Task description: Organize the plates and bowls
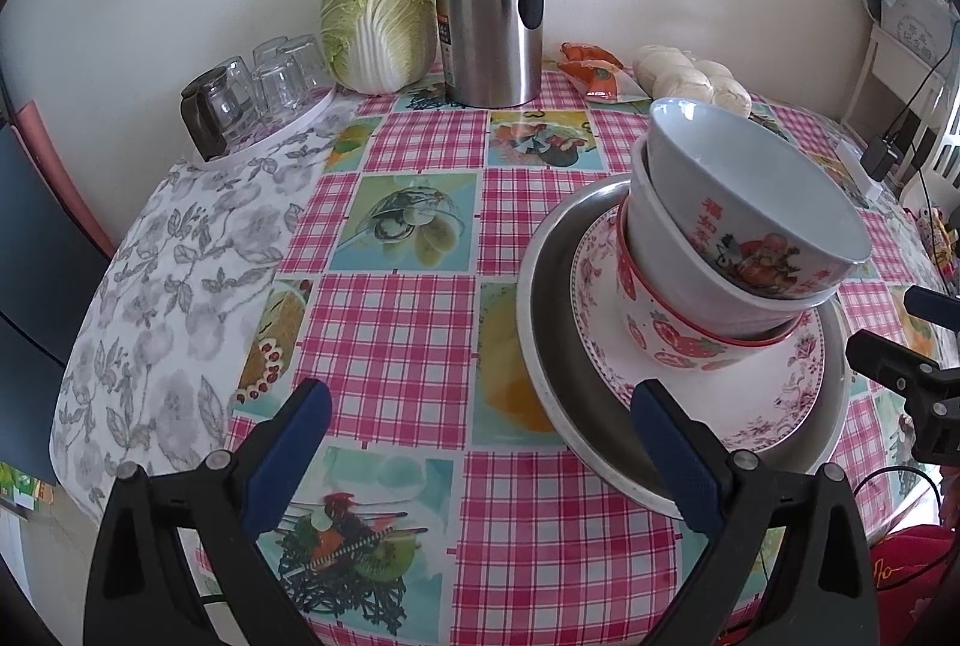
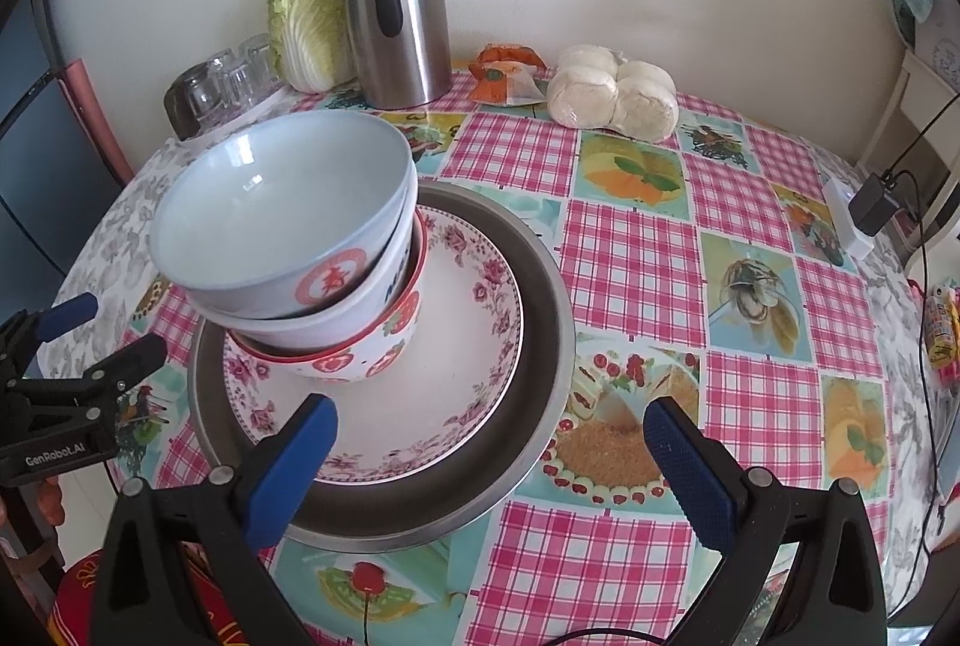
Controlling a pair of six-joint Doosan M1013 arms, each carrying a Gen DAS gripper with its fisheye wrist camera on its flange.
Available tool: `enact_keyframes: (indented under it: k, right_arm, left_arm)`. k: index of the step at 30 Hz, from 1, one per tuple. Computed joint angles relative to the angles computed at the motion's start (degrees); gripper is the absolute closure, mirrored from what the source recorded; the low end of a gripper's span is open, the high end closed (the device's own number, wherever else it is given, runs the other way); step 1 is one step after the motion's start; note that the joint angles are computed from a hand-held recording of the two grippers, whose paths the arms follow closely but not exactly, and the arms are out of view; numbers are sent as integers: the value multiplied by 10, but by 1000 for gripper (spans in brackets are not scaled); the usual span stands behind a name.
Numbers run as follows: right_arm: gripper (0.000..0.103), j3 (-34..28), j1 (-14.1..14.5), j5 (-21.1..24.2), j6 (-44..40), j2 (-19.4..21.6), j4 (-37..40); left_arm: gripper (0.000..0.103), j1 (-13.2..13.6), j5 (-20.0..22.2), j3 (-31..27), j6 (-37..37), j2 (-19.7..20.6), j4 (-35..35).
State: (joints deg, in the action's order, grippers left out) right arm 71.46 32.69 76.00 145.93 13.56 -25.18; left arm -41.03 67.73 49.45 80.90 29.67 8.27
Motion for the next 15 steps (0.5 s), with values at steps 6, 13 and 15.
enact_keyframes:
  k: [6,13,15]
  right_arm:
    - [0,0,-1,0,-4,1,3]
    - [0,0,-2,1,-6,1,6]
    - [0,0,-2,0,-6,1,6]
  left_arm:
    - [3,-1,2,-1,-2,1,3]
    - [3,-1,10,-6,-10,4,7]
    - [3,0,11,-7,-12,4,8]
